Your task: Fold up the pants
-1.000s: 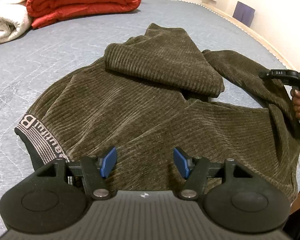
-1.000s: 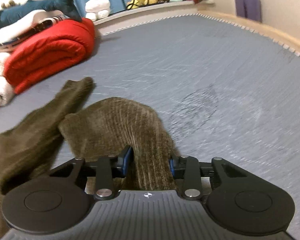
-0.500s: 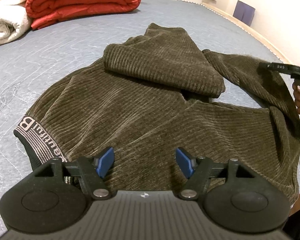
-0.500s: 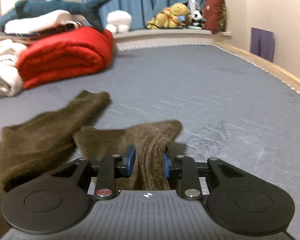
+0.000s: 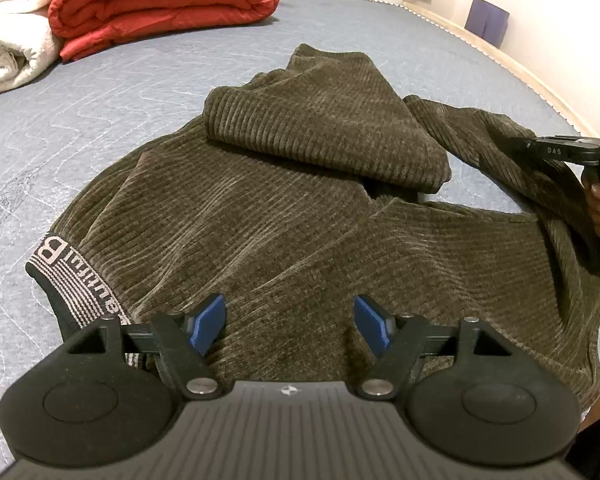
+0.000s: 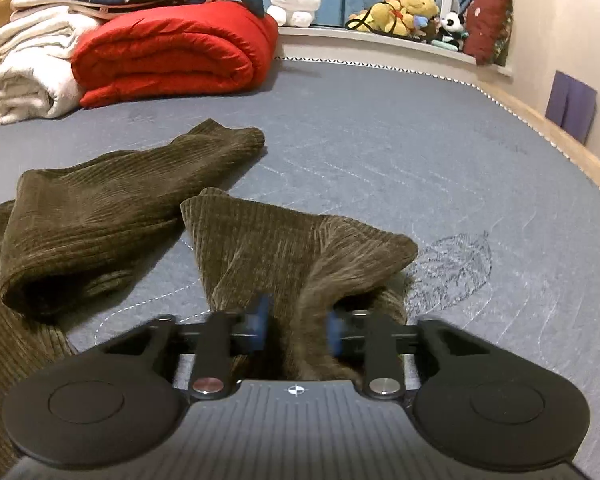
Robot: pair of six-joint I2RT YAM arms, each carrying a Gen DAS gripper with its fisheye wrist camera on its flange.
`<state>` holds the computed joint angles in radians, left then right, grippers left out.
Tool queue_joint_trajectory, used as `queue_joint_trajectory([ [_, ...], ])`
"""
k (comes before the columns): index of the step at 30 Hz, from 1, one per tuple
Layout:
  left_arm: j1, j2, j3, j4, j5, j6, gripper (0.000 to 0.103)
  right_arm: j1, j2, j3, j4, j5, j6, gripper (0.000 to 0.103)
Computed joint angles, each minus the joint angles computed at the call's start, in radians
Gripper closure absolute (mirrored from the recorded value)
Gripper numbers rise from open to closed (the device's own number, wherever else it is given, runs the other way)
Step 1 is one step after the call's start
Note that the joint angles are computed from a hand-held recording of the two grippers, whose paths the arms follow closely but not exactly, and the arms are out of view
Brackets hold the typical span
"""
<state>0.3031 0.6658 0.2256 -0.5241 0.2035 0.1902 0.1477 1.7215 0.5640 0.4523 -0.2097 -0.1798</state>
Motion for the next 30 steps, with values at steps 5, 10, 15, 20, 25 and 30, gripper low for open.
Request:
queue_joint_trajectory([
  [5, -0.041, -0.008, 0.005, 0.001, -0.014, -0.032, 0.027, -0.058, -0.056, -0.030, 0.021, -0.047, 0.036, 0.091],
  [10, -0.125, -0.004, 0.007, 0.013, -0.049, -0.084, 0.027, -0.154, -0.140, -0.065, 0.033, -0.142, 0.072, 0.092],
  [15, -0.197, -0.015, 0.009, 0.014, -0.076, -0.132, 0.027, -0.272, -0.254, -0.107, 0.016, -0.215, 0.104, 0.092],
  [20, -0.295, 0.009, 0.007, 0.037, -0.123, -0.187, 0.027, -0.536, -0.400, -0.172, 0.110, -0.228, 0.299, 0.093],
  [25, -0.390, 0.015, 0.009, 0.049, -0.154, -0.231, 0.027, -0.848, -0.303, -0.119, 0.049, -0.066, 0.394, 0.093],
  [30, -0.518, 0.054, 0.003, 0.086, -0.177, -0.284, 0.027, -1.032, 0.007, 0.125, -0.322, -0.108, 0.371, 0.091],
])
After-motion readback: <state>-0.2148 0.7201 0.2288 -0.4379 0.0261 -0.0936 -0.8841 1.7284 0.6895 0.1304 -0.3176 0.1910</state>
